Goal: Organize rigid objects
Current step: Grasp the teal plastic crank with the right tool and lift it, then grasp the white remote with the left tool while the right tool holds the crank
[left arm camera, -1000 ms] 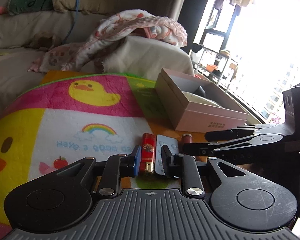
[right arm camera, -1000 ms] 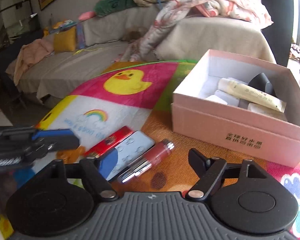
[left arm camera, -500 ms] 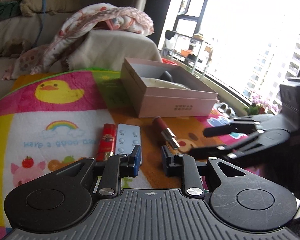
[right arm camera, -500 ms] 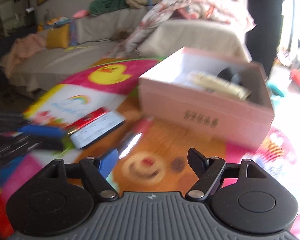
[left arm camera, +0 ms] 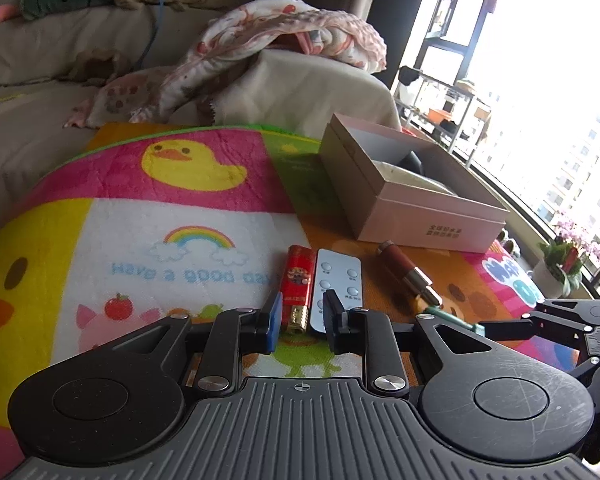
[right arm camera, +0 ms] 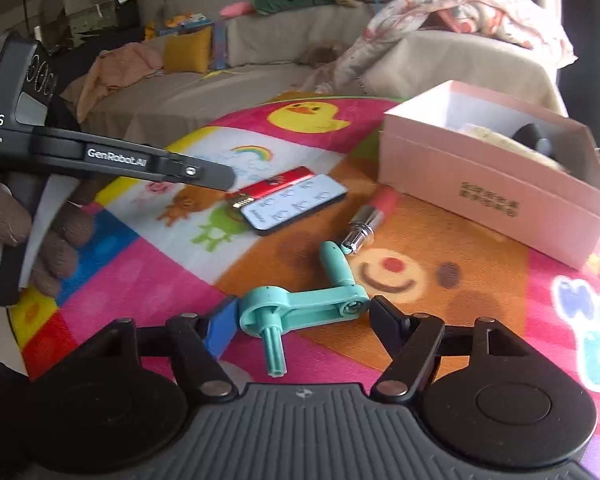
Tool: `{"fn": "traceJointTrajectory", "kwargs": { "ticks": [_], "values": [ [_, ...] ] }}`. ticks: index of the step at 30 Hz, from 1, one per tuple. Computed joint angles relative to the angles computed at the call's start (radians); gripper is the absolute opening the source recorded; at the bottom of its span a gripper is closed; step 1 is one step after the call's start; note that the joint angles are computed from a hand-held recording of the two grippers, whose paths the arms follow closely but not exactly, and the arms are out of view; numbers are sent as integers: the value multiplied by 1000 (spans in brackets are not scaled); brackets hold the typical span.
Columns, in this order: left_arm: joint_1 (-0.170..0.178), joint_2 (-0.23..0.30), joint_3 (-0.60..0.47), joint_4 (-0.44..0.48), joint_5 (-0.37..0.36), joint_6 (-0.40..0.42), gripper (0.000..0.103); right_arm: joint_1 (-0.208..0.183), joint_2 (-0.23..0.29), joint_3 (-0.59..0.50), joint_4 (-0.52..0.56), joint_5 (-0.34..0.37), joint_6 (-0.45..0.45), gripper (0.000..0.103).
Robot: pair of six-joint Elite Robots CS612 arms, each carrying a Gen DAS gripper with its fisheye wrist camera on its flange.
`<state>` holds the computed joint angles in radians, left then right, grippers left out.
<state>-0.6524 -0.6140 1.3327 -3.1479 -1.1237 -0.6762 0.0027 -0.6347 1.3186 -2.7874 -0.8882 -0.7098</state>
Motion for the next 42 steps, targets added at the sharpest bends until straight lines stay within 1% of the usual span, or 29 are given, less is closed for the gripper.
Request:
{"fn": "traceJointTrajectory", "kwargs": {
  "ticks": [4,7,8,9,11,12,15,18,21,27,30,34,37,39,42],
  "values": [
    [0,8,-17,37,20,-24,25,-11,10,6,-109,-64,57,71],
    [-1,13,-29,59,34,-38,25,-19,24,-10,-131,-99,130,72],
    [-1,15,-30,50,26,-27,25,-22,29,-12,-151,-93,158,73],
    [-1,16,-31,36,7,-10,25,-25,31,-14,-152,-83,171,76],
    [0,18,-32,5,-39,24,25,-26,34,-18,-148,-75,171,82],
    [-1,20,-37,1,-53,40,25,-26,35,-21,-143,-75,172,83],
    [-8,23,-51,44,-40,56,25,-27,36,-22,-146,-72,182,83],
    [-8,24,-58,93,-11,25,25,-26,37,-22,-154,-78,194,83],
    [2,24,-52,99,-25,-50,25,-26,37,-20,-158,-78,203,83],
    [19,36,-59,43,-81,-120,25,-25,37,-20,-163,-86,205,84],
    [27,52,-82,30,-111,-126,25,-24,37,-20,-164,-88,205,84],
    [28,73,-128,53,-124,-63,25,-24,37,-18,-168,-94,205,84],
    [22,80,-153,86,-132,31,26,-22,36,-16,-170,-99,202,84],
    [11,83,-168,114,-101,108,27,-22,35,-15,-170,-101,200,85],
    [-13,93,-194,145,-8,231,27,-22,35,-15,-169,-101,200,85]
  ]
}}
